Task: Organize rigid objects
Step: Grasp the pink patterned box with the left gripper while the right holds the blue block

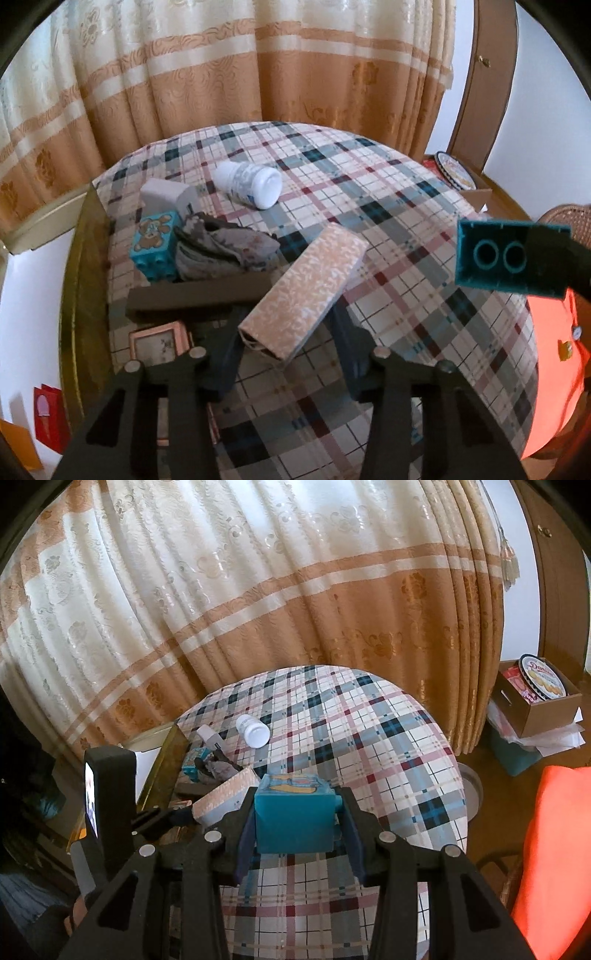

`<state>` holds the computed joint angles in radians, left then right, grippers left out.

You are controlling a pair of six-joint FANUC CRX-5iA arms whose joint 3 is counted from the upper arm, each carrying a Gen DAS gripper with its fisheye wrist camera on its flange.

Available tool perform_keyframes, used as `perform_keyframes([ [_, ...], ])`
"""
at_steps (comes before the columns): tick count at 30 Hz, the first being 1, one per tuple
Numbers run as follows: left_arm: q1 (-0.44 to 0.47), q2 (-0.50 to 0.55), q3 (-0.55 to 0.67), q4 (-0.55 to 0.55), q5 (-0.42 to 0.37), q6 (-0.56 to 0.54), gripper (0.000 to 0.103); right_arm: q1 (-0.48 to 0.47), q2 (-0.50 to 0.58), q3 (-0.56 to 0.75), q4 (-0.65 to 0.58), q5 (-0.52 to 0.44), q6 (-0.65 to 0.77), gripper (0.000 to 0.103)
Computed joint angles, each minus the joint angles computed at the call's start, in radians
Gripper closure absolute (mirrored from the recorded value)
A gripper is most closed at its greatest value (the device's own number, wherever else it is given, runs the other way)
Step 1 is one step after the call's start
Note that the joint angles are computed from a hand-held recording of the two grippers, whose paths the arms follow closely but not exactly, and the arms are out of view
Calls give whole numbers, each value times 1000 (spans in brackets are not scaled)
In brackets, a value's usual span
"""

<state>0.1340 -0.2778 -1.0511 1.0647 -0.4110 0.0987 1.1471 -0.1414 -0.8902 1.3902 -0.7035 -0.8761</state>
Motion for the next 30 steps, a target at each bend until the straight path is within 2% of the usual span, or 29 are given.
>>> perform_keyframes([
  [2, 13, -2, -1, 7, -25, -10, 67, 2, 0, 0, -5, 1, -1, 58],
  [7, 32, -35, -25, 62, -65, -70, 68, 1, 1, -1, 1, 0, -5, 58],
  [11, 51, -49, -26, 65, -96, -65, 66, -3, 0, -2, 9, -1, -13, 58],
  [12, 48, -53, -25, 68, -97, -65, 53, -6, -1, -6, 15, 2, -19, 58],
  [13, 44, -55, -22, 62, -91, -57, 31, -6, -2, -6, 15, 0, -22, 58],
  [14, 28, -61, -24, 74, -70, -60, 24, -8, -4, -7, 15, 2, -22, 58],
  [16, -26, -72, -35, 142, -9, -105, 21, -12, -7, -11, 18, 8, -25, 58],
  [18, -56, -56, -21, 138, 31, -100, 21, -16, -10, -14, 21, 11, -31, 58],
  [20, -70, -18, 5, 108, 47, -77, 26, -20, -13, -17, 25, 15, -35, 58],
  [21, -60, 1, 22, 61, 35, -41, 39, -21, -14, -18, 24, 14, -34, 58],
  [22, -59, 23, 36, 33, 31, -15, 47, -20, -15, -18, 22, 13, -34, 58],
  [23, -90, 17, 29, 57, 80, -30, 47, -21, -17, -20, 22, 14, -35, 58],
  [26, -93, 31, 41, 29, 78, -7, 50, -15, -21, -22, 9, 6, -28, 58],
  [28, -79, 38, 47, 10, 53, 2, 68, -14, -25, -25, 3, 6, -29, 58],
  [30, -73, 36, 41, 26, 43, -8, 78, -9, -26, -24, -10, -1, -25, 58],
])
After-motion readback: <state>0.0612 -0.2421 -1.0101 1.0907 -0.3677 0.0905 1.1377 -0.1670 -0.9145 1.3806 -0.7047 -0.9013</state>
